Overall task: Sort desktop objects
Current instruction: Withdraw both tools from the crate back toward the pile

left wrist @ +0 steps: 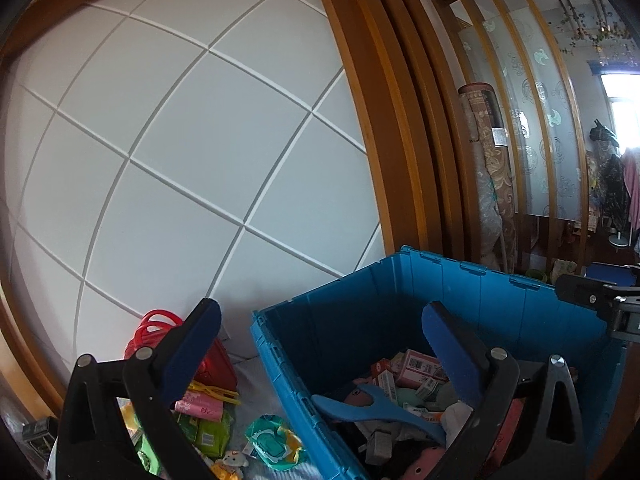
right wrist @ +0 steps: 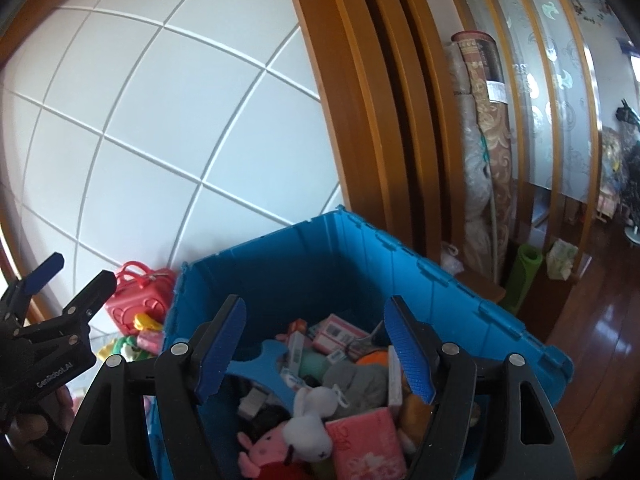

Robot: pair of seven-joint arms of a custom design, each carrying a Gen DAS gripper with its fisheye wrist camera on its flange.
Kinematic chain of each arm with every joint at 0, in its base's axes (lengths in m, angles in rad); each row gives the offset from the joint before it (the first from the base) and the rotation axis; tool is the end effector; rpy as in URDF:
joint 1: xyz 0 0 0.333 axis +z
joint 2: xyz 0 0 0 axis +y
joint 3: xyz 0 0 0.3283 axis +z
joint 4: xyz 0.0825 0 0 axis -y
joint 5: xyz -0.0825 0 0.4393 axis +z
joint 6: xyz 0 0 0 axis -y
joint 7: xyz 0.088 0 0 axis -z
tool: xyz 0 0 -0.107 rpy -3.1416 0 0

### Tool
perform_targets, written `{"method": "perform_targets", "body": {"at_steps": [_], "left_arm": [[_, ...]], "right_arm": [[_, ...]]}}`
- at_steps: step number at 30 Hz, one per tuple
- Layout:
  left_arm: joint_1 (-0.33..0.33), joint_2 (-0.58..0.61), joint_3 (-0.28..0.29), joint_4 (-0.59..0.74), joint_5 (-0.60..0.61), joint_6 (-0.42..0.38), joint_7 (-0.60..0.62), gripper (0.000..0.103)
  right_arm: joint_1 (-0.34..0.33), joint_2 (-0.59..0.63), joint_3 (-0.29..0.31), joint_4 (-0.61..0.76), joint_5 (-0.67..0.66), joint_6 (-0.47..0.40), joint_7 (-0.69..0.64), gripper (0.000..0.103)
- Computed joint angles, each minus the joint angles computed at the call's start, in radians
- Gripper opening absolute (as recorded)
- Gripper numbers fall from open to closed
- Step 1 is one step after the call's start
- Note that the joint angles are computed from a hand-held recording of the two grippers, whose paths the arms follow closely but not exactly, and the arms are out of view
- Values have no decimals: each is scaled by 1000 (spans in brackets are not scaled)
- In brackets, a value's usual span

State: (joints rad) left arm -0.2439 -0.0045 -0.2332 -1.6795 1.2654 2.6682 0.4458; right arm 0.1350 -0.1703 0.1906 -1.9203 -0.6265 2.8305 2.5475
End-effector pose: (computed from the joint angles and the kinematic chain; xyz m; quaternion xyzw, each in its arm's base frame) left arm 0.5751 -0.3294 0.6927 -0.4857 0.6151 -0.3916 0.4821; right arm 0.5633 0.2321 0.6881 -0.5491 0.6353 -0.3078 0.4472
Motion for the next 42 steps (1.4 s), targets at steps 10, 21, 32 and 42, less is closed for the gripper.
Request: {"method": "perform_targets", "body": {"at_steps": [10,21,32,42], "left_arm": [[135,-267,-10,-352,84,2,-296,102],[321,-552,68,-685,-1,113,-217,102],[481,-662,223,-885,-114,273,61,102],[630,-587,186,-967,-230,331,159,102]], "right_arm": [[64,75,44,49,-101,44,42,73],[289,272,9,264,-170,-15,60,74],[519,510,-66,514,-142,-114,98,74],[520,804,52,779,182,-211,-439,74]]}}
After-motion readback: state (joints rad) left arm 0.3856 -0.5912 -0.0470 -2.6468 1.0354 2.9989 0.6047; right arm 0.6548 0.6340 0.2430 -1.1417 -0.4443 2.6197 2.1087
